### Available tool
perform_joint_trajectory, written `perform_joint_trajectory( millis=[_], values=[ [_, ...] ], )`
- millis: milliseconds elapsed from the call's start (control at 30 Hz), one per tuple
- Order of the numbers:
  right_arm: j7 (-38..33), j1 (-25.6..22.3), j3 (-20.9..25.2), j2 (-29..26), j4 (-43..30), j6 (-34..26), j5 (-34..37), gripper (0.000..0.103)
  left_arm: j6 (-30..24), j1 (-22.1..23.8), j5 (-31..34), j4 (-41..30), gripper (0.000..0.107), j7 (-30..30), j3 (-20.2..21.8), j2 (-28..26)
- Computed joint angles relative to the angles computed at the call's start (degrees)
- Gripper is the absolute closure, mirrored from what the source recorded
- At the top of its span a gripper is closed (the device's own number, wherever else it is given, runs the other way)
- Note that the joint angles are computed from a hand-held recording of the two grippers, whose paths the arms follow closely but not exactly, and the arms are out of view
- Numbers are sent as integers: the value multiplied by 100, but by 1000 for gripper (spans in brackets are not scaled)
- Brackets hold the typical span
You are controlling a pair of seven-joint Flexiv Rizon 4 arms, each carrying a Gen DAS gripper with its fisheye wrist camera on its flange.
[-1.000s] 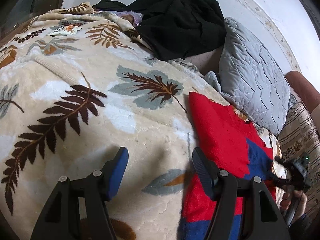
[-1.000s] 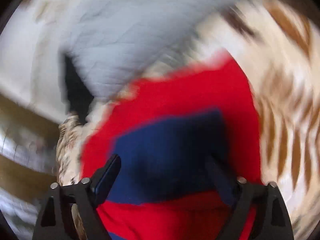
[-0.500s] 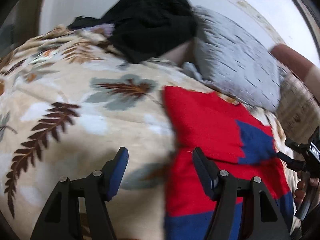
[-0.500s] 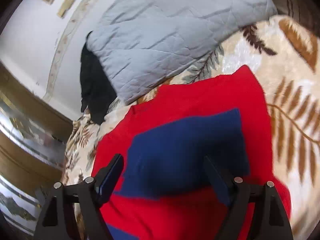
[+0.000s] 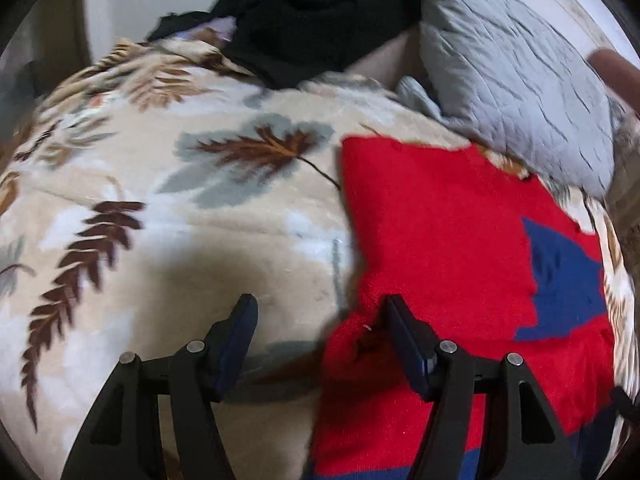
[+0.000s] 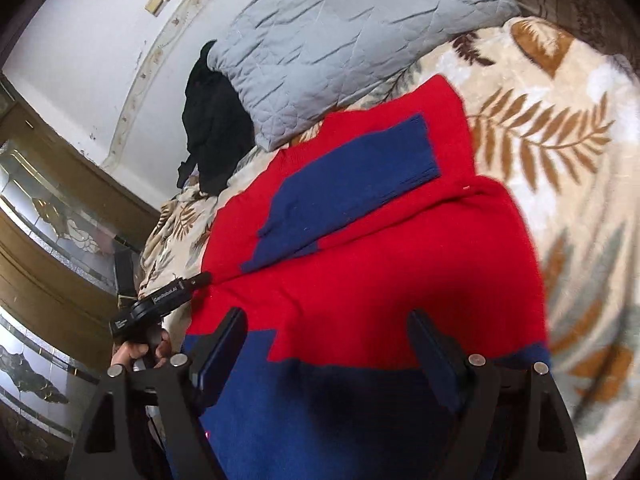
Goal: Fold small clothes
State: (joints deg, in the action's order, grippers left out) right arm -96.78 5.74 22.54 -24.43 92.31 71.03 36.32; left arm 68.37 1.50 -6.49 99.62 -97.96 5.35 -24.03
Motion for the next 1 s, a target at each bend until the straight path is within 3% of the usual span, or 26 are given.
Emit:
perform_joint_trajectory(
  millis=[133, 233, 333, 500, 667, 767, 1000],
  values=[
    [-289, -251, 157, 24, -63, 5, 362, 18, -141, -84, 134, -12, 40, -211, 120, 65],
    [-409, -294, 148, 51, -26, -50, 549, 18, -651, -232, 525, -262, 40, -610, 390, -29],
    [-308, -277, 64, 44, 21, -159, 642, 18, -661, -48, 361, -100, 40, -628, 213, 107],
    [-568, -346, 63, 228, 137, -152, 911, 18, -45, 179, -68, 626, 40, -31, -153, 657],
    [-750, -305, -25, 468, 367, -101, 1146, 18, 586, 300, -1086, 1698, 37, 1019, -535, 1386],
    [-822, -289, -71, 602, 572, -103, 1331, 18, 925, 189, -1554, 2278, 36, 1512, -560, 1746],
    [-874, -97, -227, 888, 997, -7, 1550, 18, 926, -90, -2327, 3018, 36, 2095, -417, 2224]
  ],
)
